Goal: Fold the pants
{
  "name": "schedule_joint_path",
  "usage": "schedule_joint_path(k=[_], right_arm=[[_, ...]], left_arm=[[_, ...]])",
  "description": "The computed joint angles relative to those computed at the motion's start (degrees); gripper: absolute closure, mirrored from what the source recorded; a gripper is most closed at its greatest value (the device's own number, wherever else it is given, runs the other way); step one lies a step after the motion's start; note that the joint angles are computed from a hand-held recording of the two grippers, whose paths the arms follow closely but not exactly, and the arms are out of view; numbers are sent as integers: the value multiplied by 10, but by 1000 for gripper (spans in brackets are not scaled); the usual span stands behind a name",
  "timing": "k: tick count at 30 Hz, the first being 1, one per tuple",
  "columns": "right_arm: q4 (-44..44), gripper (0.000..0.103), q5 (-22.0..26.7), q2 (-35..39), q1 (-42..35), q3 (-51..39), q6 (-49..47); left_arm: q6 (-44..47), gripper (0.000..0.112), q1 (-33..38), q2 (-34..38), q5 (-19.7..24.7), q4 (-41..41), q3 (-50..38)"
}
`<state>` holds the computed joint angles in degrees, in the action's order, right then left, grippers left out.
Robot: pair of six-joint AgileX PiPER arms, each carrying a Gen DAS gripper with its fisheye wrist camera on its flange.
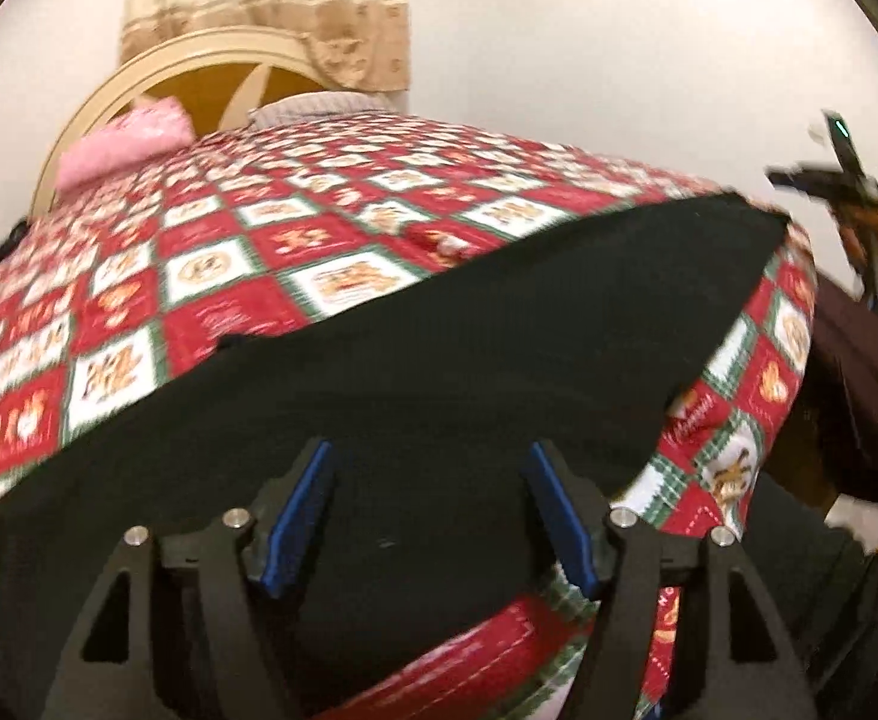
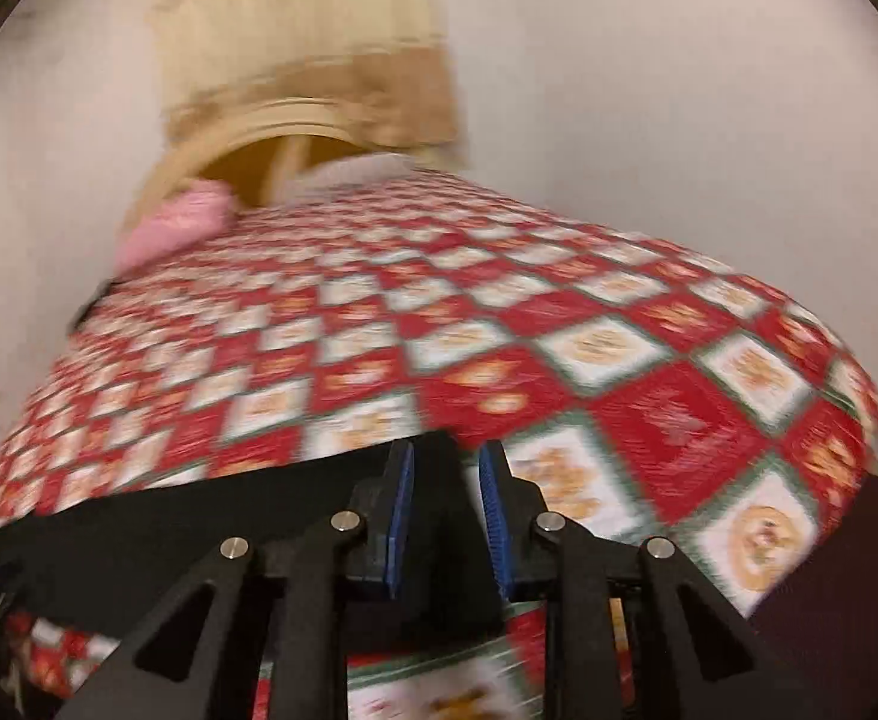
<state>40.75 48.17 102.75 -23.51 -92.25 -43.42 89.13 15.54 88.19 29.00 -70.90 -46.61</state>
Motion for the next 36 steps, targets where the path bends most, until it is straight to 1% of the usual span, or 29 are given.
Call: schedule_joint_path(k=[1,2,4,5,7,10,11,13,14,16,17,18,19,20,21,22,23,25,26,27,28,29,30,31,32,34,35,36], right_arm=[[-6,75,14,1,5,3,-3],[-29,75,11,0,15,15,2],[-99,75,-6,6,34,33,43],[-109,75,-8,17,32,42,50],[-77,75,-24,6,24,64,28],[-76,75,-25,-8,24,72,30],[-65,75,-34,-17,24,83,19],[-38,75,-61,-35,31,108,-7],[-22,75,-71,-44,34,120,-22],[9,73,-84,-55,44,136,-46],[10,71,-90,-53,58,133,-41],[2,66,-93,-51,67,131,-34],[-9,66,-96,-51,78,131,-25],[-24,66,-101,-51,90,132,-13],[-36,66,-107,-52,101,134,-6],[-42,66,-113,-55,108,139,-3],[-46,66,-119,-58,117,145,-2],[-40,66,-122,-62,125,153,-6],[-35,66,-121,-64,128,155,-10],[-31,66,-123,-65,132,157,-14],[-28,66,-128,-67,137,161,-16],[-26,66,-135,-70,141,164,-17],[-24,66,-142,-72,146,168,-15],[-20,66,-145,-74,147,169,-14],[-14,66,-145,-75,146,168,-11],[-10,65,-150,-80,145,169,-2],[-4,64,-154,-83,141,169,3],[4,61,-153,-86,135,170,1]], left_arm=[[0,42,9,0,1,-7,1],[3,42,16,-3,-5,-16,4],[11,42,31,-13,-23,-28,11],[13,42,44,-21,-35,-28,16],[18,42,69,-33,-49,-24,23],[47,42,147,-51,-72,-24,30],[51,41,177,-48,-69,-21,23],[45,35,229,-34,-64,-17,6],[39,35,261,-19,-59,-14,-8],[22,35,288,6,-57,-6,-29],[6,35,305,26,-44,6,-43],[-14,35,306,41,-48,25,-53],[-31,35,299,50,-68,43,-55],[-67,35,292,67,-84,78,-64],[-86,35,291,77,-77,90,-70],[-81,35,302,89,-47,81,-78],[-99,35,307,100,-24,91,-89],[-89,35,307,100,-22,81,-86],[-92,37,312,101,-10,87,-89],[-96,47,319,105,13,92,-95],[-99,53,324,105,29,96,-98],[-102,56,324,104,34,101,-99],[-105,69,326,104,43,108,-102],[-107,84,330,106,65,113,-110],[-110,86,333,102,75,114,-111],[-127,88,329,87,64,124,-105],[-115,88,336,79,70,109,-101],[-106,88,344,75,77,94,-101]])
